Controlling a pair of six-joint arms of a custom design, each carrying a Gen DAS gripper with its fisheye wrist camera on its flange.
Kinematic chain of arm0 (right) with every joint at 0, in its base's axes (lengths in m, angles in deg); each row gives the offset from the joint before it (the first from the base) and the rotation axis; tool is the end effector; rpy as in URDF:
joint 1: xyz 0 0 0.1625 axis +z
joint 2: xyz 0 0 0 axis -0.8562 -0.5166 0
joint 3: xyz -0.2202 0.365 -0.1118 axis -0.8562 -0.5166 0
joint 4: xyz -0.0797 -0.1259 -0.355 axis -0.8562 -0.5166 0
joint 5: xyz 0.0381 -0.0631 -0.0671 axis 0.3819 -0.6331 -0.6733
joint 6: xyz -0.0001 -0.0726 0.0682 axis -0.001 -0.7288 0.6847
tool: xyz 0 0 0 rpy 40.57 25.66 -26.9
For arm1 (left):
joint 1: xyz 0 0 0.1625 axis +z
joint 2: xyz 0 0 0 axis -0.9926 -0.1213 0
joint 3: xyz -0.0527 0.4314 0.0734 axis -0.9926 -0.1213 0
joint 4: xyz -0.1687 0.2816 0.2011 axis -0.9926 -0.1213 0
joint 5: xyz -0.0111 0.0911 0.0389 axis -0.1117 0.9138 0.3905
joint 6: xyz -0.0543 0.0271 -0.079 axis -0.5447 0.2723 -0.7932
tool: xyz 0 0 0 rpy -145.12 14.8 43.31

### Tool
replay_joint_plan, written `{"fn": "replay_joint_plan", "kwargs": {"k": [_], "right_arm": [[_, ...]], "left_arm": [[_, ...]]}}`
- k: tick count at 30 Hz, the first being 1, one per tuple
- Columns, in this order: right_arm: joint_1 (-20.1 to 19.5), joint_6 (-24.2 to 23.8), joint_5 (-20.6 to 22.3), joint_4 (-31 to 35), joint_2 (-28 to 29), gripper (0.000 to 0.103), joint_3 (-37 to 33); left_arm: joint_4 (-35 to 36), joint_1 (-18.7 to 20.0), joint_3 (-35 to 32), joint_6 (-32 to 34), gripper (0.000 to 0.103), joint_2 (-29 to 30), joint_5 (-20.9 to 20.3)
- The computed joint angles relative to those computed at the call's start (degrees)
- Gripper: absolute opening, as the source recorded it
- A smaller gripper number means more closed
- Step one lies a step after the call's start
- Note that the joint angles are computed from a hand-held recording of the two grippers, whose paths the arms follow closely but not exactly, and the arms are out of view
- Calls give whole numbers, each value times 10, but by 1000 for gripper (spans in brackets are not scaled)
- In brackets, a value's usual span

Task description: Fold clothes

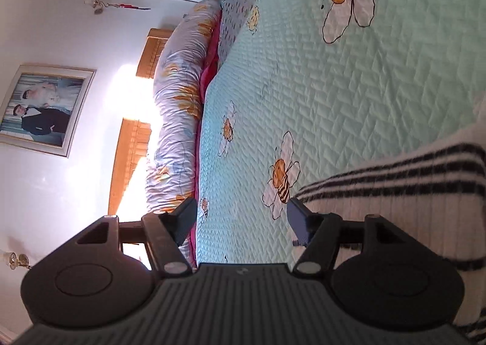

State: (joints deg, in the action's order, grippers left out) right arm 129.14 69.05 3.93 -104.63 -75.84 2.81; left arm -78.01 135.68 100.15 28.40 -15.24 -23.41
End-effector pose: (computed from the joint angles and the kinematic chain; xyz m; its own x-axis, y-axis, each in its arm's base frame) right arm -0.0587 -0.6873 0.3766 -0.8808 0.1633 -0.4444 0.4198 0.7035 -0.5735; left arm -0.3394 -0.6846 -0.0008 -0.7771 0.6150 -0.1334 0.6256 0.7318 -0.2703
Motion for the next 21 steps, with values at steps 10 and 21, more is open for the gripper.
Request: {"fn": "replay_joint_plan", "kwargs": {"k": [10,21], "right_arm": [[-36,-25,20,-52,-44,58,82],[-106,-60,62,-136,-156,43,296]], "left_arm": [[7,-6,4,7,68,-17,-6],[27,-6,35,15,69,-29,-76]]}}
